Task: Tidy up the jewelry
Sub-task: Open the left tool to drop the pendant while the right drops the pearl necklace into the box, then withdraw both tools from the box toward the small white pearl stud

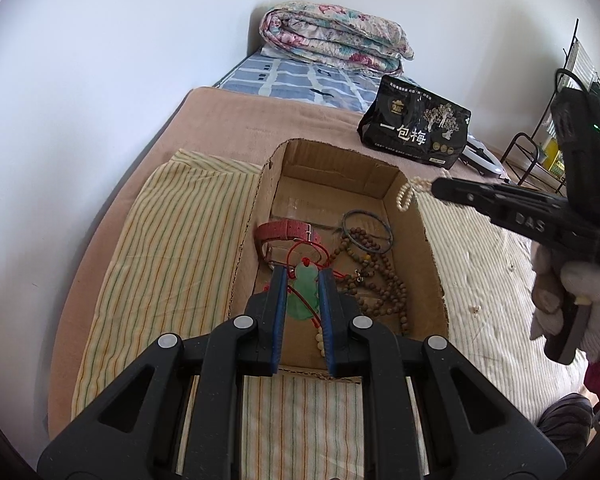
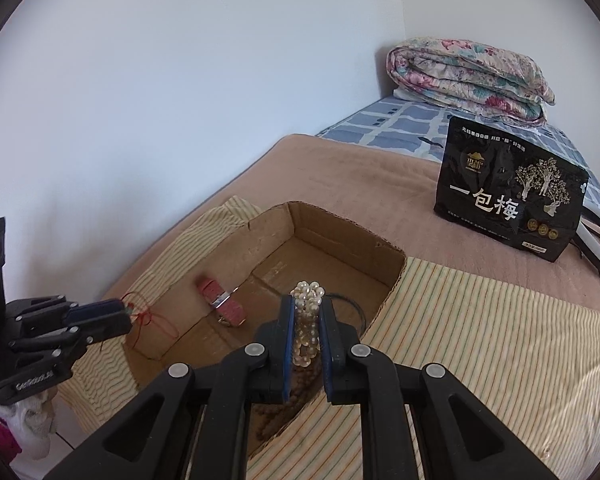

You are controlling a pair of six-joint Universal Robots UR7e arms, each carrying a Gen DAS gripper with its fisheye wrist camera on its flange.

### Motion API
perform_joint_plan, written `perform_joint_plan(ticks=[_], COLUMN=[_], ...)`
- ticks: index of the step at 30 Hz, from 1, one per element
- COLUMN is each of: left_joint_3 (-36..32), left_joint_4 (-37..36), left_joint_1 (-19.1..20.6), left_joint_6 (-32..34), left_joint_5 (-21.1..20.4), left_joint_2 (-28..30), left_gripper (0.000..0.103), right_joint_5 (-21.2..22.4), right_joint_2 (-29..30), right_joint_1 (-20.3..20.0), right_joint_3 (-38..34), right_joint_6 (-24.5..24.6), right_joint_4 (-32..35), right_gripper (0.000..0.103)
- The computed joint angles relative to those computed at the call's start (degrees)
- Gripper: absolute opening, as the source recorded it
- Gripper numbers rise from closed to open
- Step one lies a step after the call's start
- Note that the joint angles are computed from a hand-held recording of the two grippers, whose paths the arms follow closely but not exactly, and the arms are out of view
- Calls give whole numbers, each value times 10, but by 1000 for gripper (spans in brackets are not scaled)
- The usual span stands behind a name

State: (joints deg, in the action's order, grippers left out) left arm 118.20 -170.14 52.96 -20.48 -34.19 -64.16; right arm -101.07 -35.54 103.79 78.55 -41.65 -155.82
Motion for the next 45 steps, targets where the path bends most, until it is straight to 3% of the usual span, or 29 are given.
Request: perform_joint_plan(ticks=[7,10,11,13,15,17,18,23,36,45], left_joint_3=[-7,-11,-11,-13,-14,-11,-10,-6,-7,-10], left_joint_4=[0,-1,-2,4,8,-2,-1,4,6,8], left_joint_1=[9,9,9,8,7,5,5,1,-18,-43], left_joint_6=[5,7,8,4,1,2,1,-6,0,3], left_joint_5=[-9,-12,-10,-6,-2,4,5,11,30,49], left_joint_2=[7,10,11,12,14,15,14,9,9,14], left_gripper=[14,14,14,15,40,44,44,44,44,44], right_joint_5=[-11,-17,-16,-12,-18,-20,-20,-21,-27,-28], right_joint_2=[28,33,33,32,31,28,27,20,2,-24], right_joint_1=[-1,-2,-2,-3,-2,-1,0,0,2,4], right_joint_3=[-34,-39,-40,-39,-37,-31,-28,-18,2,35], right_joint_6=[3,5,8,11,11,7,6,5,3,-6], right_joint_4=[4,-1,0,-1,-6,-15,-22,-35,-58,-95], right_gripper=[10,15,25,36,47,66,69,78,87,100])
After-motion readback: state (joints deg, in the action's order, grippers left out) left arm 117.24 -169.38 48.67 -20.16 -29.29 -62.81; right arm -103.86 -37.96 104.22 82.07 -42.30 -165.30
